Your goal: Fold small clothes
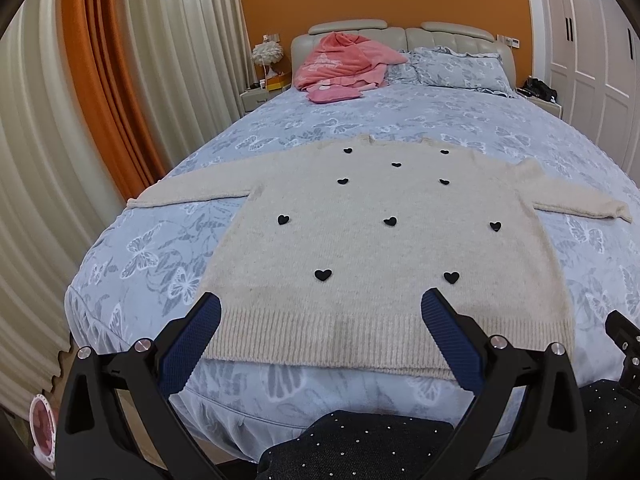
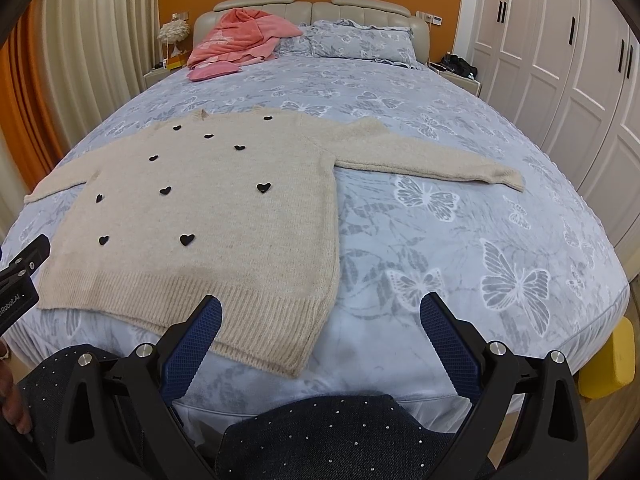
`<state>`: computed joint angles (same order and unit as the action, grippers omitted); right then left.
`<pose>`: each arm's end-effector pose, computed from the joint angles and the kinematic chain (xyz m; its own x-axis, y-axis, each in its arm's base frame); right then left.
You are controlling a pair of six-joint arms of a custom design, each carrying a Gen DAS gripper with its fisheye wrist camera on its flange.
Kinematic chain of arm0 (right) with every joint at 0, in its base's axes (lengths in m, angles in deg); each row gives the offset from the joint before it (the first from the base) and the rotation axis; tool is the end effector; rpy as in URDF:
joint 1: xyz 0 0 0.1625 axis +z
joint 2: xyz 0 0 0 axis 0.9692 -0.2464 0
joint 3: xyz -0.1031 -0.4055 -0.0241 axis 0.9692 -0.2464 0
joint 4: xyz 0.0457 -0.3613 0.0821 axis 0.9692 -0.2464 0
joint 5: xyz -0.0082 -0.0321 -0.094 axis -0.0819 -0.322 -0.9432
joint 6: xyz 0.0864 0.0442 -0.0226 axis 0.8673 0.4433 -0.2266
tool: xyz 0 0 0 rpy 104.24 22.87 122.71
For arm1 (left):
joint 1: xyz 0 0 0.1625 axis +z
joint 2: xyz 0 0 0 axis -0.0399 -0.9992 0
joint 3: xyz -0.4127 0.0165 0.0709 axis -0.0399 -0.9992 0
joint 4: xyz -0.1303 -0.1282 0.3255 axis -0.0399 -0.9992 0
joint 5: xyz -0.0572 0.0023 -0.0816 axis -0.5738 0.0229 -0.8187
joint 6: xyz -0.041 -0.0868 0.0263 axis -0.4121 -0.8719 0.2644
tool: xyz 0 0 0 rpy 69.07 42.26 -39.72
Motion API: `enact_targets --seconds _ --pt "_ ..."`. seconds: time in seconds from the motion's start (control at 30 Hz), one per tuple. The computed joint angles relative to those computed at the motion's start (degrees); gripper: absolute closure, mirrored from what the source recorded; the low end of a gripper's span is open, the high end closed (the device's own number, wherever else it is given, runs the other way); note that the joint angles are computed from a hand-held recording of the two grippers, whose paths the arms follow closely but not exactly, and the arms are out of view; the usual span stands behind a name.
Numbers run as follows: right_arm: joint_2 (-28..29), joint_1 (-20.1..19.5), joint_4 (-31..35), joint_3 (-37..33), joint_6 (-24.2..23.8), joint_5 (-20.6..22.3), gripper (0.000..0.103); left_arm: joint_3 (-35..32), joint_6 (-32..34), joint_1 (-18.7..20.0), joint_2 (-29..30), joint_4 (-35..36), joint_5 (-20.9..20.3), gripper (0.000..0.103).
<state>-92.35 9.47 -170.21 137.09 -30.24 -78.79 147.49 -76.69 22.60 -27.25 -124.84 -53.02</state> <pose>0.0443 -0.4373 0.4341 -0.6579 0.0240 0.7527 -0.4766 0.7607 -0.4408 -0.4697 -0.4117 0.0384 -0.5895 -0.2101 -0.7800 0.5116 0.6501 -0.5618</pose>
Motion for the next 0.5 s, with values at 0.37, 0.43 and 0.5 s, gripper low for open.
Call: enact_targets --seconds 0.37,0.43,0.5 --pt "-0.1 -0.1 0.2 -0.1 0.0 0.0 0.005 -0.2 -0.4 0.0 0.2 0.3 0.0 0.005" --pt "-0.1 -0.1 0.1 -0.1 0.0 0.1 0.005 -0.3 -0.3 0.0 0.3 0.3 0.0 0.005" --pt "-0.1 -0.2 0.2 -0.1 0.0 0.2 0.005 -0.2 -0.3 -0.1 0.3 0.2 0.0 0.005"
